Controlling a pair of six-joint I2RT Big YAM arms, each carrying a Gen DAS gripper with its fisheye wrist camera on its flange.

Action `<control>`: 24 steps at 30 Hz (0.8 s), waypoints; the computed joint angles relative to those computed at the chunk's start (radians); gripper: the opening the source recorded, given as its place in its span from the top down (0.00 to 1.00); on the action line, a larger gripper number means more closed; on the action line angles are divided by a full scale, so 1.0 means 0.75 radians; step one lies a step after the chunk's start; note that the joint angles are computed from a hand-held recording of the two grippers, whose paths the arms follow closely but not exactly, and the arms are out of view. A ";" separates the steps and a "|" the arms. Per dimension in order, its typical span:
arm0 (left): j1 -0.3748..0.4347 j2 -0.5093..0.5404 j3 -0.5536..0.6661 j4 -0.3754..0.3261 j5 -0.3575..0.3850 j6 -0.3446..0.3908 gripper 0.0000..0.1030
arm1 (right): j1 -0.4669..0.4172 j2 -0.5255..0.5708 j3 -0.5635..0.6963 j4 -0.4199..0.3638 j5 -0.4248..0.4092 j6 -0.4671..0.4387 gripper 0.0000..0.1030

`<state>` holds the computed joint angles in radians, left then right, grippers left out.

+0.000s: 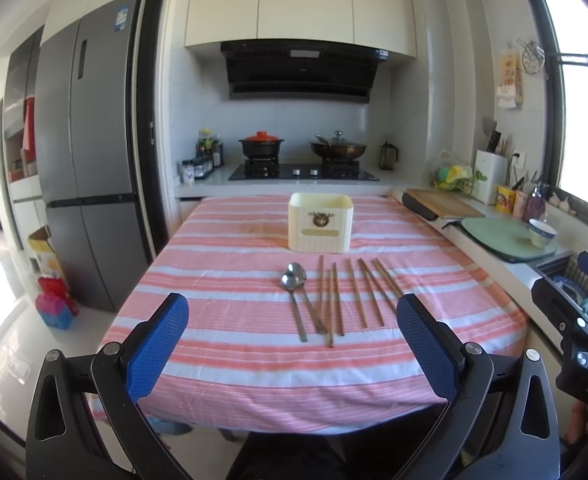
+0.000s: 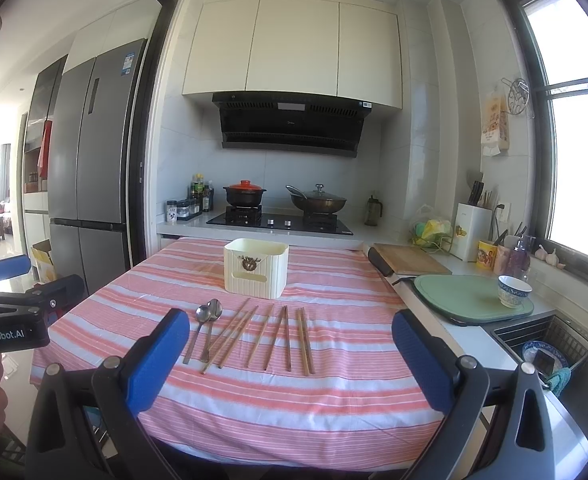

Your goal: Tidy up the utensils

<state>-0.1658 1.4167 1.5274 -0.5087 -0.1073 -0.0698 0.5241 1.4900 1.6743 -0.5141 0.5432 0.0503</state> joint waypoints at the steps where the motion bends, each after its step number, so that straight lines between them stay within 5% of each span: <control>1: 0.000 0.000 -0.001 0.001 -0.001 0.000 0.00 | -0.001 0.001 0.002 -0.003 -0.001 0.002 0.00; 24: 0.064 0.035 0.047 0.025 -0.064 -0.048 0.00 | -0.021 -0.001 0.008 0.003 0.021 0.031 0.00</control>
